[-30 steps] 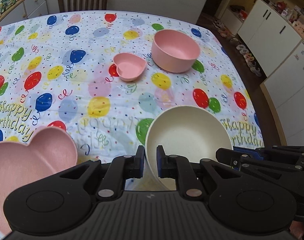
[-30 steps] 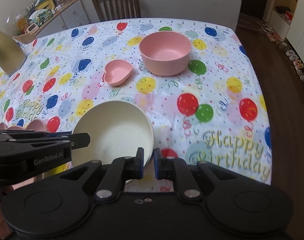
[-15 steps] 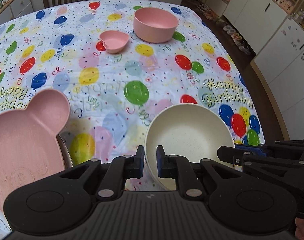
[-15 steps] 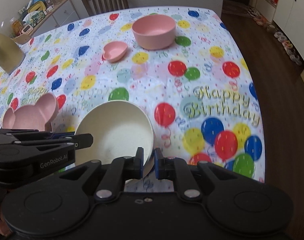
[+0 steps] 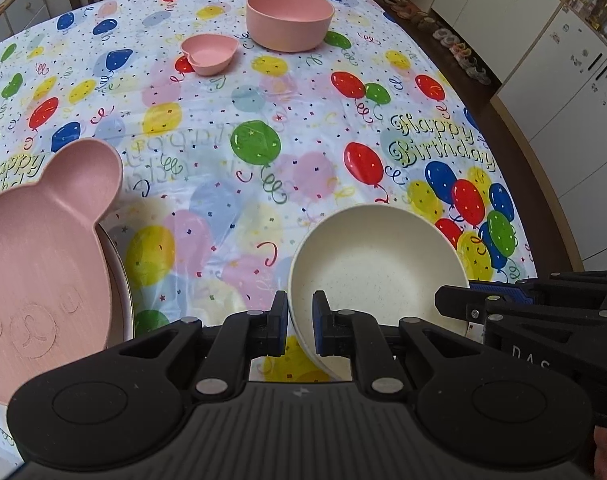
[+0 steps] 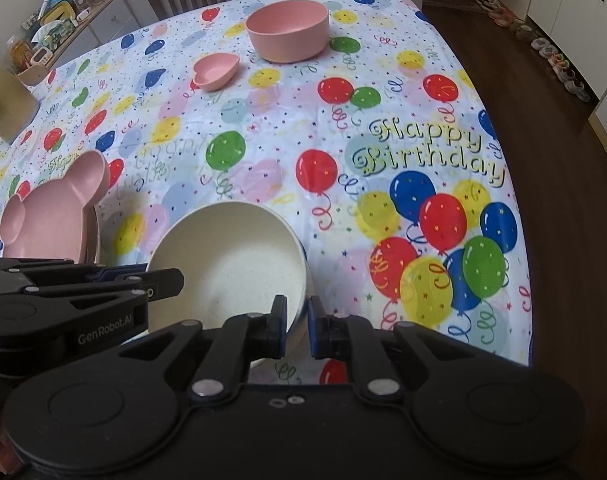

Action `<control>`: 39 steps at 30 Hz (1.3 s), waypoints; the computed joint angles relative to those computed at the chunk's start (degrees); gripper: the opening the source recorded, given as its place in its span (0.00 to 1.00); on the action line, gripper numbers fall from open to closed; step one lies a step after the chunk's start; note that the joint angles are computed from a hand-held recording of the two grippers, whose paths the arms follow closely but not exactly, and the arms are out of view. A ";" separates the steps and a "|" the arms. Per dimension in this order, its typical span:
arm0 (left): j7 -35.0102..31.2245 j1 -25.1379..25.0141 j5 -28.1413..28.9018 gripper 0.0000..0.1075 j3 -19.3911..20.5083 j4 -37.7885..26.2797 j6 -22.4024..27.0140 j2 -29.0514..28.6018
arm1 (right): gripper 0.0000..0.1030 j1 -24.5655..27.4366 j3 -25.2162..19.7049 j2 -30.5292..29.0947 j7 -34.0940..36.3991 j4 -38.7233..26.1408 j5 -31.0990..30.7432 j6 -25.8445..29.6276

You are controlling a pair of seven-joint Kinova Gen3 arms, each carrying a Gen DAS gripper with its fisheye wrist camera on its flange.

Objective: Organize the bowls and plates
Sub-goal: 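Carry the cream bowl with both grippers and lower it beside the plate stack, then open both grippers and move them to the pink bowl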

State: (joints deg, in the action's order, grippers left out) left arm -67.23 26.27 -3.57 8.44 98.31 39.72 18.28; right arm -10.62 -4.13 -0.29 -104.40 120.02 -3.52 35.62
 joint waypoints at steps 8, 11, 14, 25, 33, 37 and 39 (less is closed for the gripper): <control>-0.36 -0.16 0.62 0.11 0.20 0.50 -0.07 0.53 | 0.09 -0.32 -0.25 0.11 -1.44 0.91 0.91 -0.22; -0.58 -0.08 0.66 0.11 0.20 0.74 -0.38 0.43 | 0.09 -0.38 -0.20 0.49 -1.77 1.05 0.93 -0.27; -0.71 -0.14 0.85 0.11 0.20 0.77 -0.44 0.45 | 0.09 -0.40 -0.17 0.59 -2.02 1.15 0.91 -0.31; -1.84 -1.38 2.11 0.11 0.28 1.89 -1.58 -0.71 | 0.22 -0.33 -0.14 -0.24 -3.27 1.11 1.25 0.01; -5.01 -4.08 4.44 0.12 0.56 4.20 -4.71 -3.98 | 0.30 0.14 0.28 -3.69 -1.18 0.86 0.65 -0.41; -6.01 -5.25 5.28 0.12 0.52 4.40 -6.28 -5.56 | 0.37 0.49 0.70 -4.83 1.12 0.16 -1.03 -0.90; -6.44 -5.60 5.30 0.14 0.48 4.41 -7.37 -6.25 | 0.40 0.65 0.40 -5.09 0.98 -0.44 -0.39 -1.02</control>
